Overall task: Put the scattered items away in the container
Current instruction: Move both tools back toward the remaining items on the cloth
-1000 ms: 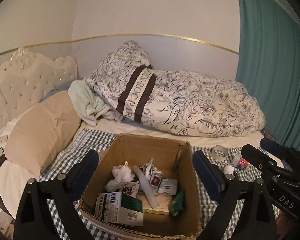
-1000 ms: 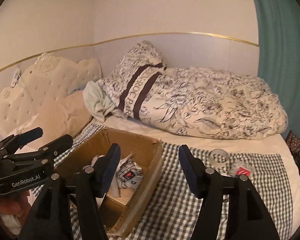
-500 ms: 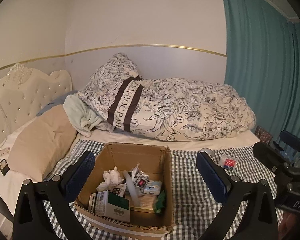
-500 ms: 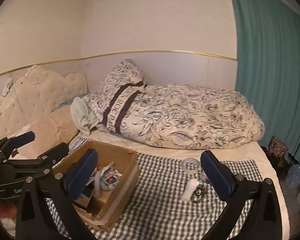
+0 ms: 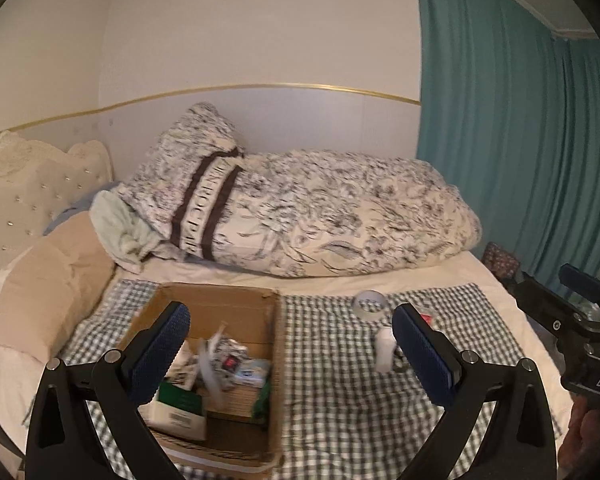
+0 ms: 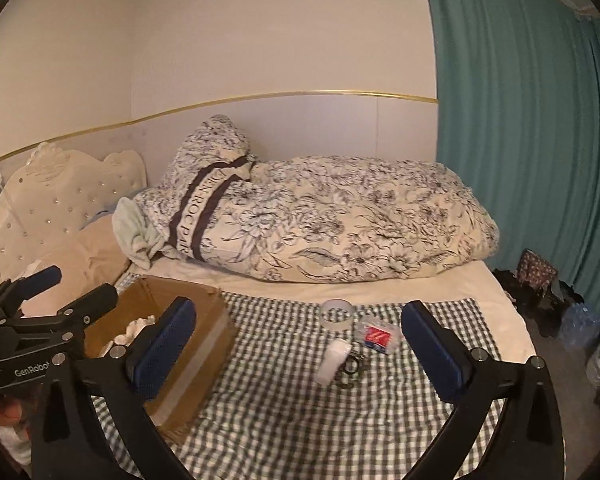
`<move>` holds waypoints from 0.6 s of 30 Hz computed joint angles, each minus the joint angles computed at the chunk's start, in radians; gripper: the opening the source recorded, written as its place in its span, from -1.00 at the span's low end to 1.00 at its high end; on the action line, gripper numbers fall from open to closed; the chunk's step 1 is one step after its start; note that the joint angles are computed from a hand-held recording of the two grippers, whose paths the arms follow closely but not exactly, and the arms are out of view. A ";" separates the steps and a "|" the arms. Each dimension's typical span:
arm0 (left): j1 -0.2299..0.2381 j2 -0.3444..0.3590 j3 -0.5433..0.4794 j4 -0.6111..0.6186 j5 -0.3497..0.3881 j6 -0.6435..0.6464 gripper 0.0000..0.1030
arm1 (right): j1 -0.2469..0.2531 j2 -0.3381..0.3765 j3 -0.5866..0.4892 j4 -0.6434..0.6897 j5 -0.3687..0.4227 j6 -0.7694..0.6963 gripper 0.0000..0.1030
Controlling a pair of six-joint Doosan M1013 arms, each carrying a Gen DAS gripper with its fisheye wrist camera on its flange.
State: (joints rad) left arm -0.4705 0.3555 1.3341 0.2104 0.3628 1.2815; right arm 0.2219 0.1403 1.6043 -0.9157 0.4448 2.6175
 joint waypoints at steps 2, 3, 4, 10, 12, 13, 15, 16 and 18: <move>-0.008 0.005 -0.006 -0.008 -0.001 0.009 1.00 | -0.011 -0.005 0.007 -0.006 0.001 0.010 1.00; -0.011 0.009 -0.011 -0.021 0.001 0.024 1.00 | -0.017 -0.008 0.011 0.000 0.000 0.006 1.00; -0.013 0.013 -0.016 -0.032 0.004 0.037 1.00 | -0.023 -0.010 0.013 0.014 0.001 -0.005 1.00; -0.029 0.050 -0.056 -0.066 0.039 0.072 1.00 | -0.057 -0.010 0.018 0.073 0.005 -0.070 1.00; -0.033 0.065 -0.071 -0.086 0.054 0.083 1.00 | -0.068 -0.009 0.022 0.084 0.001 -0.089 1.00; -0.036 0.071 -0.075 -0.089 0.059 0.084 1.00 | -0.074 -0.007 0.022 0.092 -0.001 -0.099 1.00; -0.043 0.089 -0.090 -0.083 0.076 0.081 1.00 | -0.088 -0.001 0.021 0.125 -0.004 -0.129 1.00; -0.045 0.096 -0.097 -0.084 0.083 0.083 1.00 | -0.096 0.002 0.021 0.147 -0.007 -0.148 1.00; -0.049 0.114 -0.112 -0.087 0.098 0.089 1.00 | -0.113 0.009 0.019 0.195 -0.012 -0.190 1.00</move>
